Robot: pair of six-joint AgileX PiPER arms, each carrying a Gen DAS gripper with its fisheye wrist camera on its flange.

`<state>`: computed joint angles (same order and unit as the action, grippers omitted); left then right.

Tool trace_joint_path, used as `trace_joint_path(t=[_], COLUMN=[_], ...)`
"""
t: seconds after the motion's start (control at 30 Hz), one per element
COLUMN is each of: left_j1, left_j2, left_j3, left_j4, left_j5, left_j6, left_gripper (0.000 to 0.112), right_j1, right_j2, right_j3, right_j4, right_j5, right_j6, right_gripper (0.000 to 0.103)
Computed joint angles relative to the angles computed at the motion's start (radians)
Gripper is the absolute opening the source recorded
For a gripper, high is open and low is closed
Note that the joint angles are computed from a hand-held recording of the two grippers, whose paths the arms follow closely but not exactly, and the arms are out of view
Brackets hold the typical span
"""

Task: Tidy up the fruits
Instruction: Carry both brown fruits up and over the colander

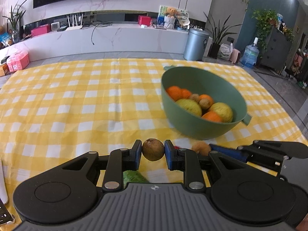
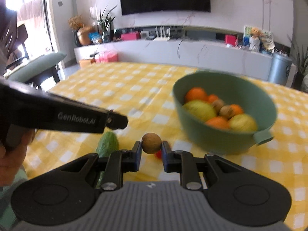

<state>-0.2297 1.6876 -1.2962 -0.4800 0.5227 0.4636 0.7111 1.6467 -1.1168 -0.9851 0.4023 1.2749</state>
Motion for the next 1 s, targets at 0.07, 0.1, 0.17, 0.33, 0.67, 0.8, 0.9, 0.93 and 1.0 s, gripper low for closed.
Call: trace_joint_path(t=[0.07,0.1,0.17,0.33,0.67,0.8,0.9,0.93,1.0], left_j1=[-0.011,-0.019,-0.037,-0.063,-0.109,-0.115,-0.114,-0.113,-0.112], left_j2=[-0.003,-0.004,-0.003,0.034,0.193,0.269,0.333,0.354,0.380], left_j3=[-0.014,-0.022,-0.037,-0.114,-0.343,-0.447,-0.534,-0.563,-0.599], left_j4=[-0.004,-0.003,0.013,-0.004,0.031,0.058,0.061,0.059,0.058], left_j5=[0.006,0.007,0.001,0.024,0.126,0.174,0.219,0.237,0.256], left_j6=[-0.007,-0.008,-0.026,-0.041,-0.088,-0.117,-0.141,-0.152,-0.163], left_gripper=[0.028,0.028,0.028,0.028,0.028,0.028,0.028,0.028,0.028], right_j1=[0.001,0.000,-0.003,-0.037,-0.172,-0.241,-0.283,-0.295,-0.309], right_j2=[-0.024,-0.035,-0.055,-0.089,-0.062,-0.014,0.017,0.028,0.052], right_j3=[0.010,0.015,0.017,0.006,-0.082,-0.132,-0.152,-0.158,-0.177], right_j4=[-0.054,-0.078,-0.103,-0.062,0.120,0.199,0.219,0.224,0.227], right_j5=[0.020,0.030,0.048,0.080,0.074,0.057,0.036,0.029,0.028], right_j6=[0.041,0.059,0.069,-0.026,-0.337,-0.427,-0.434,-0.434,-0.431], right_gripper=[0.018,0.018,0.018,0.018,0.018,0.018,0.018,0.018,0.018])
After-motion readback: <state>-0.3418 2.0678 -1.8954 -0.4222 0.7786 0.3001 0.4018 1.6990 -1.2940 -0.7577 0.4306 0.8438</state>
